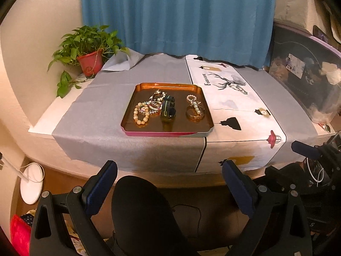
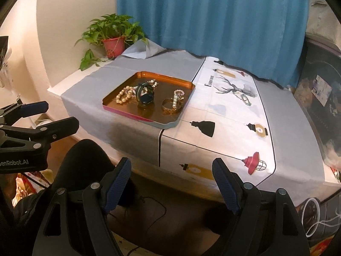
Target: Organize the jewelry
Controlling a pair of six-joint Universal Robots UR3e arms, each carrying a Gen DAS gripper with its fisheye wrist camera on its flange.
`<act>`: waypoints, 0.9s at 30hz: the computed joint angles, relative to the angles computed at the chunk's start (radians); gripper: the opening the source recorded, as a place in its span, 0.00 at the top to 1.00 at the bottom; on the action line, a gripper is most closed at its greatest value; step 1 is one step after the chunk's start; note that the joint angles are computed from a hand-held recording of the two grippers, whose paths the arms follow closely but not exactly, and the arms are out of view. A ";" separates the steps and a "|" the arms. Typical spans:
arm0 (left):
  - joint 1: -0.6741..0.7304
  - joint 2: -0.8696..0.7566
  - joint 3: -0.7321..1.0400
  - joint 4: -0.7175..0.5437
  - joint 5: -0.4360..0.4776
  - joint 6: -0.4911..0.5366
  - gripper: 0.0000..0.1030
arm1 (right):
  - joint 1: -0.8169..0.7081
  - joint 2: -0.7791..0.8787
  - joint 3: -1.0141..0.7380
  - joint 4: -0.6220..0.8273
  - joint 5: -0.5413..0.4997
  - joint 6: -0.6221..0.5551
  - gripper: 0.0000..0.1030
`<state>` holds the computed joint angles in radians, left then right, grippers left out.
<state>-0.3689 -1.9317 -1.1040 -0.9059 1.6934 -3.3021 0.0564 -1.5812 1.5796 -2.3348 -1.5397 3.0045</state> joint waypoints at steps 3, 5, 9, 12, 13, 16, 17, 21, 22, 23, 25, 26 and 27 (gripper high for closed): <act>-0.021 0.012 -0.008 0.007 0.023 -0.001 0.05 | 0.000 -0.030 0.026 -0.007 0.003 0.001 0.23; -0.032 0.022 -0.020 0.015 0.036 -0.001 0.05 | -0.003 -0.050 0.041 -0.010 0.007 0.002 0.23; -0.046 0.022 -0.013 0.014 0.047 0.002 0.05 | -0.014 -0.078 0.070 -0.021 0.018 0.003 0.23; -0.052 0.020 -0.009 0.012 0.051 0.006 0.05 | -0.022 -0.092 0.079 -0.018 0.023 0.003 0.23; -0.052 0.018 -0.007 0.011 0.050 0.007 0.05 | -0.022 -0.093 0.079 -0.016 0.023 0.005 0.23; -0.056 0.014 -0.004 0.008 0.054 0.012 0.05 | -0.026 -0.095 0.078 -0.008 0.028 0.006 0.23; -0.056 0.012 -0.002 0.008 0.054 0.012 0.05 | -0.028 -0.094 0.077 -0.005 0.029 0.007 0.23; -0.059 0.005 0.009 0.001 0.057 0.010 0.05 | -0.030 -0.091 0.074 0.001 0.030 0.009 0.23; -0.058 0.005 0.007 0.001 0.056 0.012 0.05 | -0.032 -0.090 0.074 0.004 0.031 0.009 0.23; -0.058 0.005 0.006 0.002 0.054 0.012 0.05 | -0.033 -0.088 0.072 0.005 0.032 0.009 0.23; -0.056 0.001 0.005 0.004 0.051 0.013 0.05 | -0.035 -0.083 0.071 0.008 0.031 0.009 0.23; -0.055 -0.002 0.005 0.005 0.048 0.013 0.05 | -0.036 -0.081 0.071 0.008 0.031 0.009 0.23; -0.054 -0.007 0.011 0.001 0.046 0.013 0.05 | -0.039 -0.078 0.070 0.010 0.032 0.009 0.23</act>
